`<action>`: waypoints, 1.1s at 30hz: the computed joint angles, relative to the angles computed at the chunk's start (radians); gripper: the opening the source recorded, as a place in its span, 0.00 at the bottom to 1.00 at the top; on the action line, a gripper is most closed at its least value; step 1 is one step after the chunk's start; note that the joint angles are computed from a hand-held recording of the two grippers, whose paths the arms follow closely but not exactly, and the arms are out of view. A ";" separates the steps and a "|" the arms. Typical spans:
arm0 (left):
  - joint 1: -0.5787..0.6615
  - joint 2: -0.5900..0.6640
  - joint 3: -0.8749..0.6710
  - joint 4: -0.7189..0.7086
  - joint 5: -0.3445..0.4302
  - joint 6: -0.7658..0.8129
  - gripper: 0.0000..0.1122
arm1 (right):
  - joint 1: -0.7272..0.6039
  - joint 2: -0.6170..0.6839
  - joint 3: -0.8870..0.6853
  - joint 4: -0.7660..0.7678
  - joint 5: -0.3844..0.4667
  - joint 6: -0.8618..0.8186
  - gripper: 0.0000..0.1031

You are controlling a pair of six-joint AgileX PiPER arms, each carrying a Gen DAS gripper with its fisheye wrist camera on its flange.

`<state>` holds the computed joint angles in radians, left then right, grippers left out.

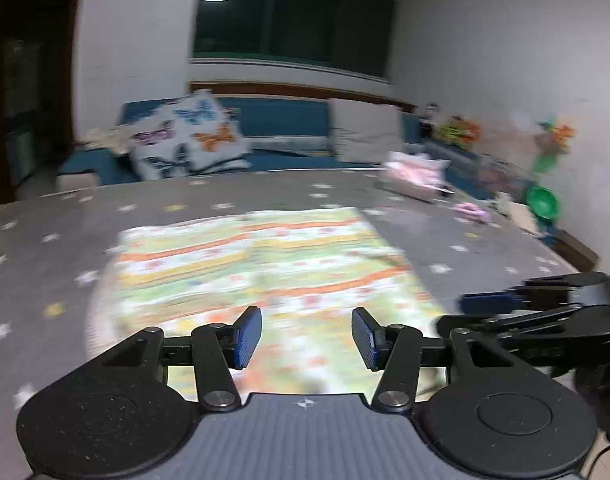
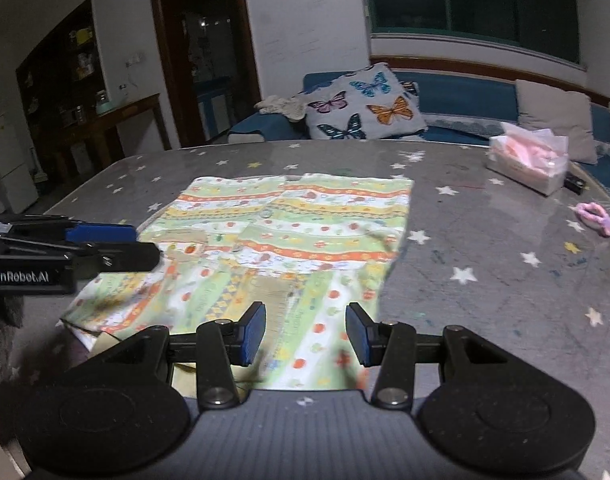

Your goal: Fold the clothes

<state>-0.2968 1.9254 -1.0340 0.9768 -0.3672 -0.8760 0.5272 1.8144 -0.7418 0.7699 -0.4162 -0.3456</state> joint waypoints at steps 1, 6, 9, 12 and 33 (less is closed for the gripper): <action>0.024 -0.006 0.012 -0.024 0.011 0.026 0.48 | -0.001 0.014 -0.018 -0.007 0.012 0.003 0.43; 0.121 0.003 0.031 -0.096 0.063 0.105 0.48 | -0.008 0.100 -0.121 -0.008 0.076 -0.008 0.40; 0.162 0.019 0.032 -0.099 0.075 0.109 0.48 | -0.011 0.146 -0.173 0.036 0.102 -0.051 0.35; 0.183 0.031 0.034 -0.083 0.065 0.100 0.46 | -0.011 0.179 -0.211 0.092 0.117 -0.105 0.28; 0.138 0.105 -0.046 -0.163 0.121 0.196 0.32 | -0.010 0.211 -0.303 0.507 0.096 -0.548 0.10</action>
